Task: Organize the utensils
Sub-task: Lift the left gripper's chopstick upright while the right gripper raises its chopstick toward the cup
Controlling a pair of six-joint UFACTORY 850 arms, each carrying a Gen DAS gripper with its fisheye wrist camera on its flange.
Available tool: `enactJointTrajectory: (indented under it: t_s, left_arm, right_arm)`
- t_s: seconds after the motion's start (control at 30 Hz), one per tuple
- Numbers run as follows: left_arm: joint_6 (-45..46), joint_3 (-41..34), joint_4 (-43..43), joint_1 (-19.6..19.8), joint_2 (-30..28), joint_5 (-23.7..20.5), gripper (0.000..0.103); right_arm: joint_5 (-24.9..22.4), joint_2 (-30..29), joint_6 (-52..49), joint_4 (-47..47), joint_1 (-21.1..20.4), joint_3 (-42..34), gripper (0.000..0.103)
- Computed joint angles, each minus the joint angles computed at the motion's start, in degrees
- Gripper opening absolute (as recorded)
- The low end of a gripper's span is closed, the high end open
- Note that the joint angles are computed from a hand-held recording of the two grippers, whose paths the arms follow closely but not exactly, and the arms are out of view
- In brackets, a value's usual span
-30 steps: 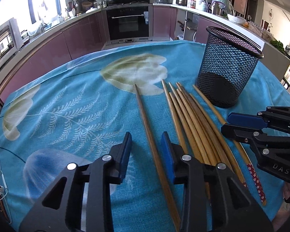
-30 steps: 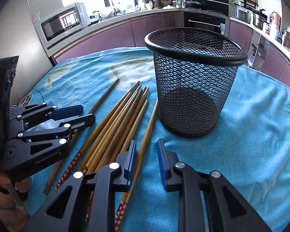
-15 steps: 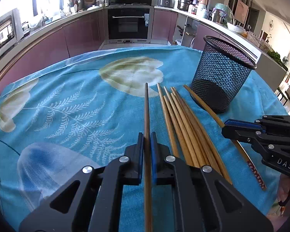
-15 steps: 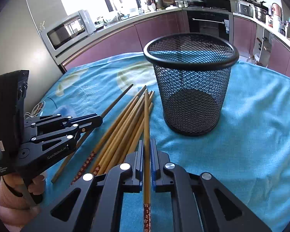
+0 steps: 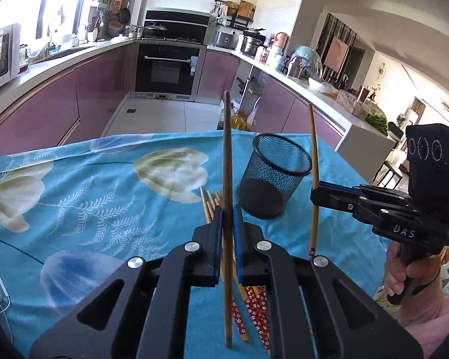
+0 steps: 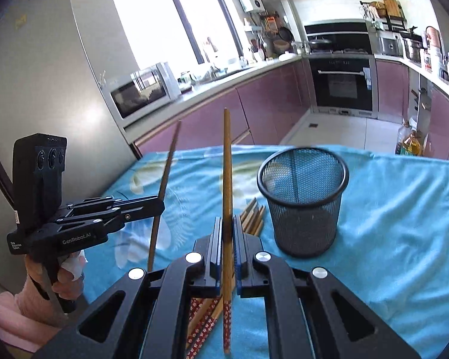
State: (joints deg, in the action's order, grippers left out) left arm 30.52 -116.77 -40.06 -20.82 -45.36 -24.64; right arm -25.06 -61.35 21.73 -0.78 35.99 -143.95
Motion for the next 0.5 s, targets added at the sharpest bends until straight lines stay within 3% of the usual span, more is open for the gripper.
enactJointTrajectory:
  t_s: [0.13,0.27,0.5]
  left_arm:
    - [10.03,2.02,-11.36,0.50,2.62,0.04,0.008]
    - [15.12,1.49,-16.89,0.33,3.65,1.62,0.008]
    - [16.80,-8.54,-20.15,-0.59,-0.32,1.81,0.008]
  right_arm:
    - [2.86,1.67,0.42,-1.64,-0.23,1.50,0.006]
    - [4.42,2.05,0.61,-2.77,-0.66,0.69,0.006]
    - [0.65,-3.00,3.01,-8.61,-1.07,-11.68,0.006]
